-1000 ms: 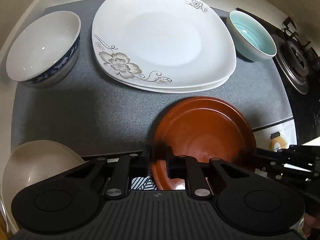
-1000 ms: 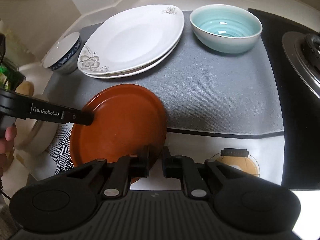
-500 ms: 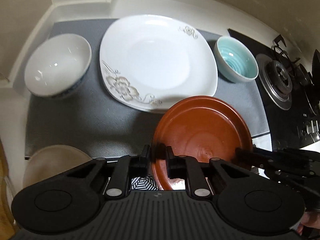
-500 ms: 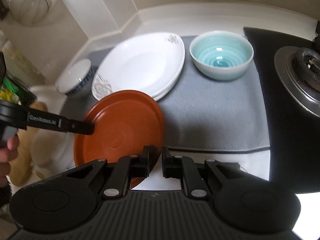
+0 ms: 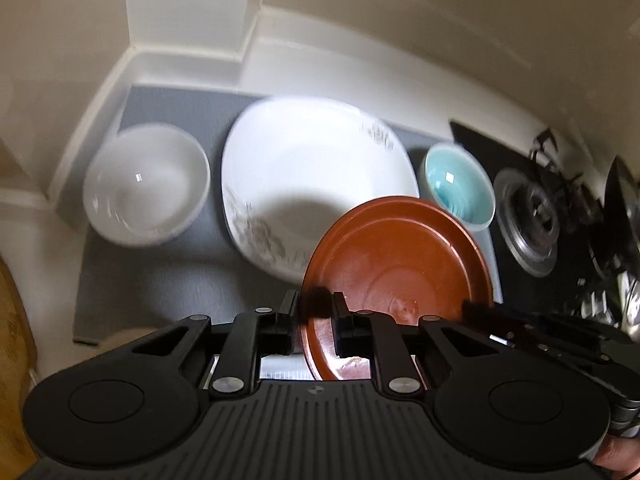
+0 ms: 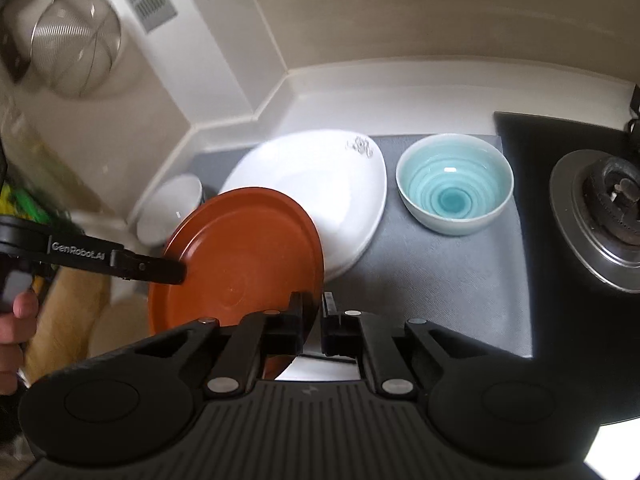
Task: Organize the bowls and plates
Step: 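Lower the brown plate onto the stacked white plates and open both grippers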
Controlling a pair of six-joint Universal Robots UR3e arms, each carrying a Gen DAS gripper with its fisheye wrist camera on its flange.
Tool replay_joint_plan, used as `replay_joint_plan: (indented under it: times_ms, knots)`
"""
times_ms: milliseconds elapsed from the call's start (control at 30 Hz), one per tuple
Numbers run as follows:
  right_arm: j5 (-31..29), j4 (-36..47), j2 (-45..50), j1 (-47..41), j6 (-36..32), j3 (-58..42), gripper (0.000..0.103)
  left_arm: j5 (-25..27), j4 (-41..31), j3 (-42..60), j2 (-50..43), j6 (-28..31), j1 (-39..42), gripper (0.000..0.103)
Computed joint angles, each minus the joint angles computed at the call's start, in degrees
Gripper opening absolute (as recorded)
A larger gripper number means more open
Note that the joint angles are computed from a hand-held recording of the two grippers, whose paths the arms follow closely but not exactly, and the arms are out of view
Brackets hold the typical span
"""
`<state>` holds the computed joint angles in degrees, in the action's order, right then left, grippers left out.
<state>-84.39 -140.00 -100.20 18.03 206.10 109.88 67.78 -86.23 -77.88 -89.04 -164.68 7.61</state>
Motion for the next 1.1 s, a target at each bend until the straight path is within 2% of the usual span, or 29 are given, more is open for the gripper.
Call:
replay_joint_plan:
  times_ms: [133, 333, 567, 700, 900, 1000, 1100]
  knots:
    - [-2.34, -0.15, 3.65, 1.12, 0.66, -5.65, 0.009, -2.09, -2.30, 7.02, -2.94, 0.23, 1.32, 0.016]
    - [-3.77, 0.61, 10.93, 1.64, 0.04, -16.58, 0.008, -2.35, -3.67, 19.27, -9.22, 0.39, 1.75, 0.016]
    - [-7.58, 1.59, 21.91, 3.83, 1.15, -29.34, 0.008, 0.58, -1.75, 30.24, -20.77, -2.72, 0.31, 0.016]
    - [-10.16, 3.30, 27.59, 4.72, 0.74, -35.19, 0.008, 1.10, 0.51, 32.61, -26.24, -2.82, -0.43, 0.017]
    - [-9.45, 0.73, 33.21, 2.67, 1.81, -33.57, 0.009, 4.77, 14.20, 25.90, -31.22, -4.11, -4.02, 0.017]
    - [-8.67, -0.52, 34.96, 1.68, 2.27, -31.72, 0.009, 6.28, 13.24, 28.22, -35.41, -5.33, -5.10, 0.017]
    - [-8.47, -1.11, 36.73, 1.02, 2.32, -30.60, 0.009, 6.93, 15.26, 26.00, -36.35, -4.13, -5.85, 0.016]
